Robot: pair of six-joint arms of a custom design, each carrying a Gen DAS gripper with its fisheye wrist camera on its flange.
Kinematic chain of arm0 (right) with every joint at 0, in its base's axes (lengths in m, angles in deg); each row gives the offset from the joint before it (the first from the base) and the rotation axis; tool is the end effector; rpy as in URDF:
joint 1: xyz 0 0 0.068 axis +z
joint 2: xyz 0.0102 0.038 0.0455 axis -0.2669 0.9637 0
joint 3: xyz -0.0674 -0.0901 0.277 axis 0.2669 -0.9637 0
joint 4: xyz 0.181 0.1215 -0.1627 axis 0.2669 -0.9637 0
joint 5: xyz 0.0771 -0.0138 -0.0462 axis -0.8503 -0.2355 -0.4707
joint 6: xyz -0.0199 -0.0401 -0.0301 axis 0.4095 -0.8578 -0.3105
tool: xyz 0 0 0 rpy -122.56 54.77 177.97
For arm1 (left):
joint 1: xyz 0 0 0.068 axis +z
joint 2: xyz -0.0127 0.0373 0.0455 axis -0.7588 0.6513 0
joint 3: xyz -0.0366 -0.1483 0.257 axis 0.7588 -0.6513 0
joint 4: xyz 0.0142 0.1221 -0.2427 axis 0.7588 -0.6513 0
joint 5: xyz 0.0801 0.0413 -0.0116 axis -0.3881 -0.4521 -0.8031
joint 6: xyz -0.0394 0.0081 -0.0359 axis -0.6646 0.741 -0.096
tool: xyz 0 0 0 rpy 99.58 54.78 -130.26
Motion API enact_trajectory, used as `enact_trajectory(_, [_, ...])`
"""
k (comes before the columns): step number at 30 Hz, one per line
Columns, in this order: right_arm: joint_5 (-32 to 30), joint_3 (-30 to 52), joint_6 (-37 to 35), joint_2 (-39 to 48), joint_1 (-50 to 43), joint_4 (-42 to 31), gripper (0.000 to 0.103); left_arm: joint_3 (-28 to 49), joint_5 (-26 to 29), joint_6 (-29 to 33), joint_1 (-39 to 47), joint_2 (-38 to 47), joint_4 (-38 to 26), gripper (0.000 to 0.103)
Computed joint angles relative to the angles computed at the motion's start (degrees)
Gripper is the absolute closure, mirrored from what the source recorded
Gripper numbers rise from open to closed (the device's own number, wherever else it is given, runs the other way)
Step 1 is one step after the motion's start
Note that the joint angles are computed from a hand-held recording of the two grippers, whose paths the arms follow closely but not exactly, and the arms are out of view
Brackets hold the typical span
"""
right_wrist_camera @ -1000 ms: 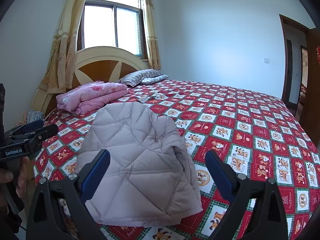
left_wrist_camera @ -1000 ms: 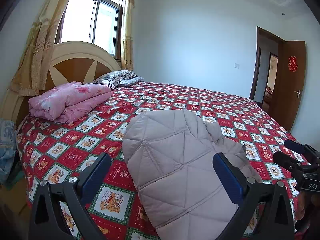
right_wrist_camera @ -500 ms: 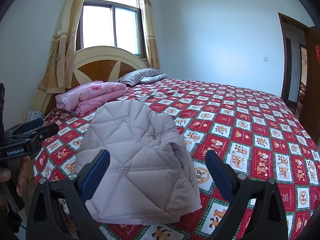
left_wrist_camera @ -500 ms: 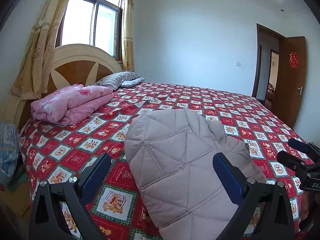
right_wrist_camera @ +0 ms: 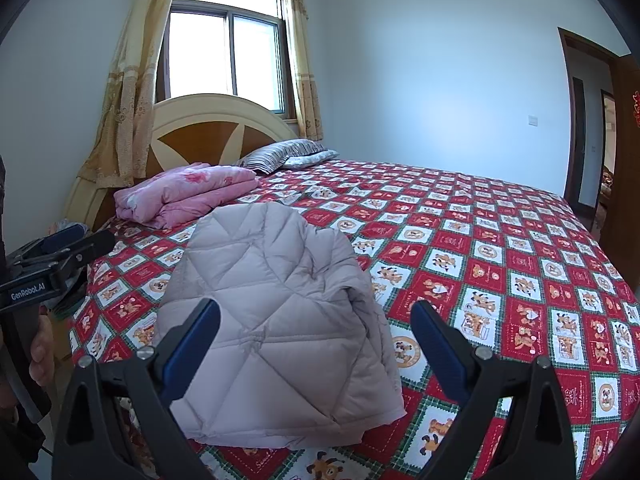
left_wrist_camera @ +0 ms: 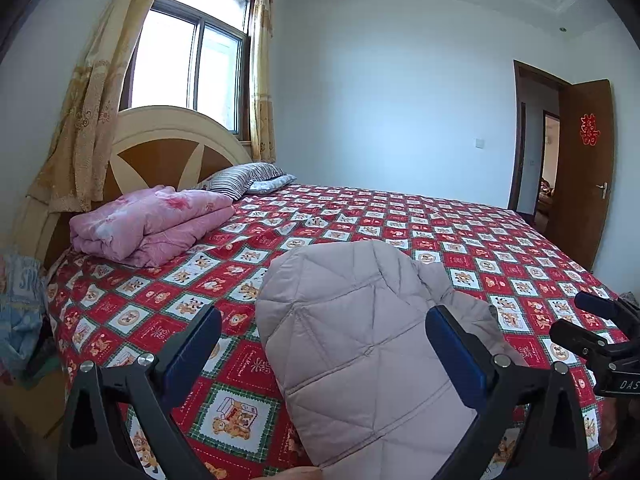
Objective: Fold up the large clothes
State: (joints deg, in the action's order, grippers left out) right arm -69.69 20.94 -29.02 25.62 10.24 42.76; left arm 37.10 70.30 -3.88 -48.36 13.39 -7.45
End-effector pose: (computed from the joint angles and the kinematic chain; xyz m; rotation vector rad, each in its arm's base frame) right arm 0.3177 0.1531 0.1784 -0.4391 1.9505 0.3008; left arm 0.2399 0.0106 0.1760 -0.2261 1.9079 0.1254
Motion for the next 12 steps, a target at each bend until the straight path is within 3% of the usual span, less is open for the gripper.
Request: enact_trajectory(12, [0.28, -0.76, 0.22, -0.02, 0.25, 0.44, 0.005, -1.32, -3.21, 2.15, -1.69, 1.72, 4.06, 0.001])
